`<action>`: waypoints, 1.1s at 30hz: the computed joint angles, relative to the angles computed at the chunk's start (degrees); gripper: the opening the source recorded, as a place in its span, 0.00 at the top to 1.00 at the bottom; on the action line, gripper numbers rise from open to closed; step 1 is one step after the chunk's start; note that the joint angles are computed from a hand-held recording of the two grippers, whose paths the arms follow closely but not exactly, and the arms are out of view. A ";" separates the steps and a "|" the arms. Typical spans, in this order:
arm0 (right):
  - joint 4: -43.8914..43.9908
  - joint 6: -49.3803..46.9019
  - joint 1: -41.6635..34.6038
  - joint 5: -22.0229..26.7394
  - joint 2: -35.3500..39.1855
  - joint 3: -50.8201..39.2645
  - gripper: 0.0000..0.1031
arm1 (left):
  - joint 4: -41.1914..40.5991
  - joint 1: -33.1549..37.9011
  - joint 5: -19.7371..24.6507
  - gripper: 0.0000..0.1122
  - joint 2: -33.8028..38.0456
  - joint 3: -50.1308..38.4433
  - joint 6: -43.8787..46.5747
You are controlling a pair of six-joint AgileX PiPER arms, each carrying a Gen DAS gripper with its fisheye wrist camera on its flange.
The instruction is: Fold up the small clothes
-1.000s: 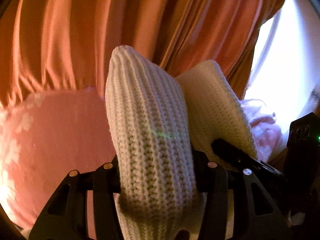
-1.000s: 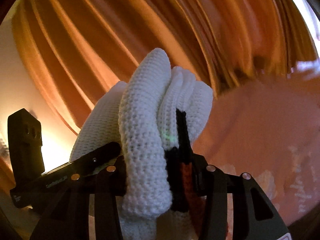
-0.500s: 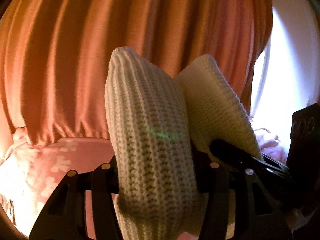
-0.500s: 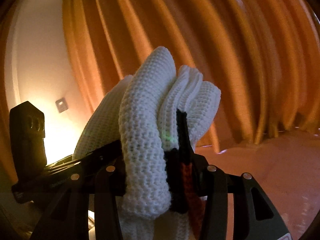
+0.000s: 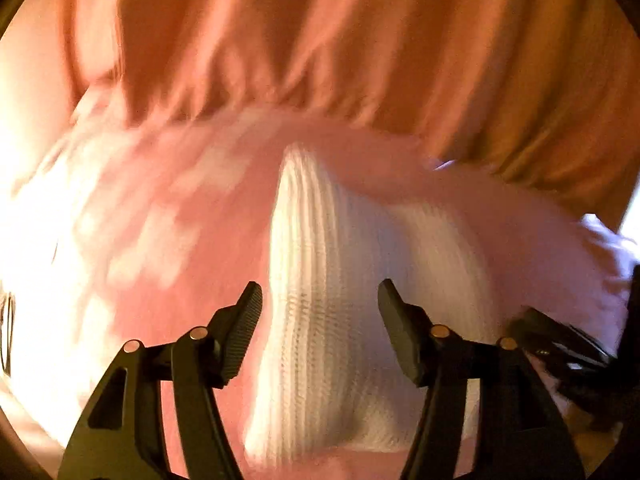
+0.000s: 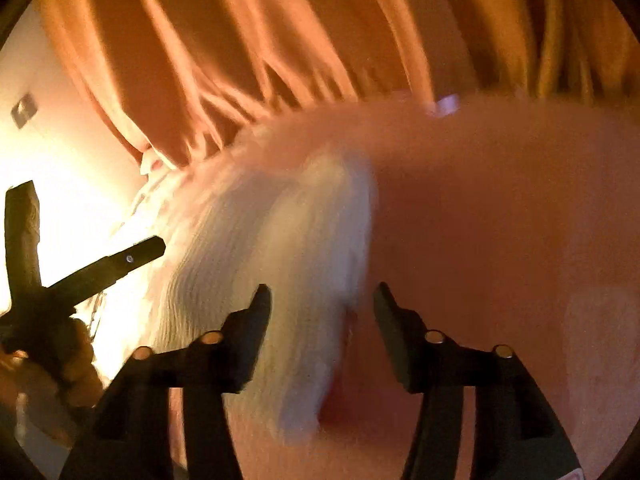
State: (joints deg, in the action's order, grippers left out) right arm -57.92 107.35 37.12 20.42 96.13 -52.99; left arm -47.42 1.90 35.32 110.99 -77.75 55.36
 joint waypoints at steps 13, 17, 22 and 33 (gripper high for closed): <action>21.07 -24.69 -0.42 2.92 9.51 -14.74 0.48 | -12.29 -1.13 -8.67 0.35 -8.47 13.62 16.34; 26.89 -29.63 -1.69 4.71 13.56 -18.08 0.78 | -12.25 -1.20 -9.51 0.35 -7.07 13.39 16.90; 19.53 -22.50 0.58 6.87 9.20 -18.03 0.85 | -7.93 -0.58 -7.67 0.35 -4.87 11.67 12.52; 18.26 -16.92 0.12 3.95 9.78 -14.48 0.75 | -5.69 -0.94 -9.32 0.32 -4.01 12.37 11.46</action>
